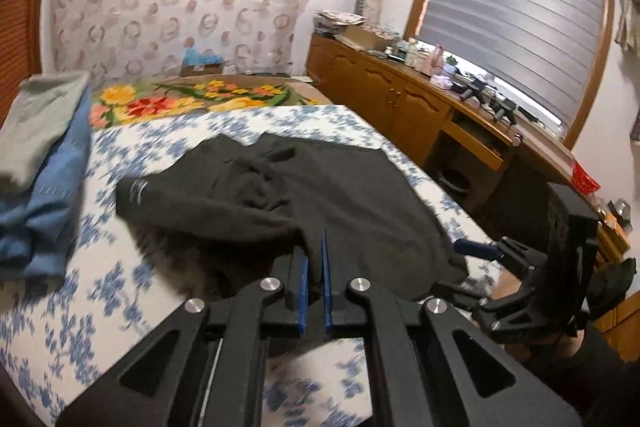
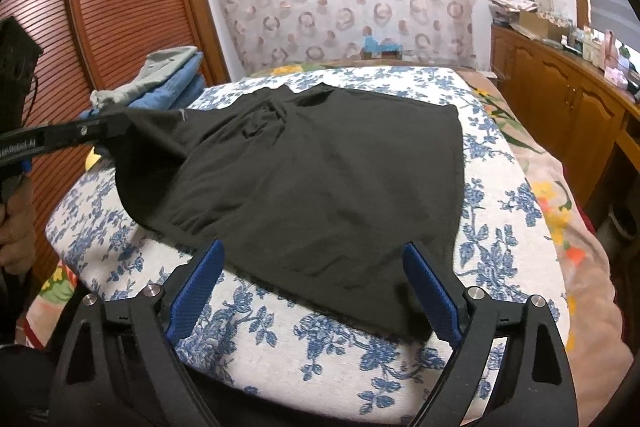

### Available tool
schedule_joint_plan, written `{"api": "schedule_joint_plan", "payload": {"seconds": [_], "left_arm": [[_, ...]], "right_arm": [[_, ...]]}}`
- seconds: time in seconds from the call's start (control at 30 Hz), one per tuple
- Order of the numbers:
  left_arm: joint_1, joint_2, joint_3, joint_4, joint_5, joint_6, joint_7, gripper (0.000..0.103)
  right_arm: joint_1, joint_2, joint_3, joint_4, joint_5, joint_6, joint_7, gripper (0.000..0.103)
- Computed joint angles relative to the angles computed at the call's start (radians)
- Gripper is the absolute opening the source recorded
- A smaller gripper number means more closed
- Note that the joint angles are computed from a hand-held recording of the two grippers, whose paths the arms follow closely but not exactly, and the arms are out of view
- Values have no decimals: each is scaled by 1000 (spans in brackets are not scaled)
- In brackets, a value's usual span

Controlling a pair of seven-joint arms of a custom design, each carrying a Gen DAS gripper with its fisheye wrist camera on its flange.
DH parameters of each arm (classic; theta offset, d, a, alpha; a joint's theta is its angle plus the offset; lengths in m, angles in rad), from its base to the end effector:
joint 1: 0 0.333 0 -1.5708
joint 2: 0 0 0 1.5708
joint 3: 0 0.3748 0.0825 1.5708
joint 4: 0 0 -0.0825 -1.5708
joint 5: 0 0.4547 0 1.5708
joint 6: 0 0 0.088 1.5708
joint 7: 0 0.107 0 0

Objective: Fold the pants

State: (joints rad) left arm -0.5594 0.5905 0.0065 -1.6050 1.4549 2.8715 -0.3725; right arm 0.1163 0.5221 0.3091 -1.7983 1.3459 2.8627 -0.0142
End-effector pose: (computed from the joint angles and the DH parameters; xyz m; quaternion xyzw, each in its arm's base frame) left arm 0.6516 -0.4688 0.3304 -0.6515 0.6078 -0.3910 0.2308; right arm 0.7128 0.2371 0.2974 -0.8174 0.3881 -0.1017 0.4134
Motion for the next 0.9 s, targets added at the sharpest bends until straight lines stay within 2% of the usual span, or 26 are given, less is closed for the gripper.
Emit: {"api": "schedule_joint_plan", "payload": {"seconds": [0.2,0.3,0.4,0.53,0.63,0.7,0.77,0.83,0.9], "left_arm": [[10,74,-29,134,-174,15,268,1],[7,104,-32,188,-244,38,362,1],[-8,117,-24,215,-312,17,427,2],[-48,95,23,182,-366,3,435,15],[-91,72,79,149,-371,7,413,30],[-118,49,117,114,-345,23,365,45],[-128,34,135,90,-319,29,329,48],[-123,21,132,68,-305,26,312,55],[-118,10,132,41,-283,33,278,58]], "right_arm": [[-17,-14,4,-2,37,5,-36,89],[-20,-26,-7,-4,73,1,-62,88],[-13,-32,-25,-5,100,-1,-76,88],[0,-34,-47,-6,103,-5,-68,88],[3,-33,-53,-5,105,-6,-71,88],[3,-33,-54,-5,109,-8,-72,88],[4,-34,-56,-6,111,-10,-69,88],[8,-33,-60,-3,105,-11,-60,88],[7,-33,-61,-3,97,-15,-55,88]]}}
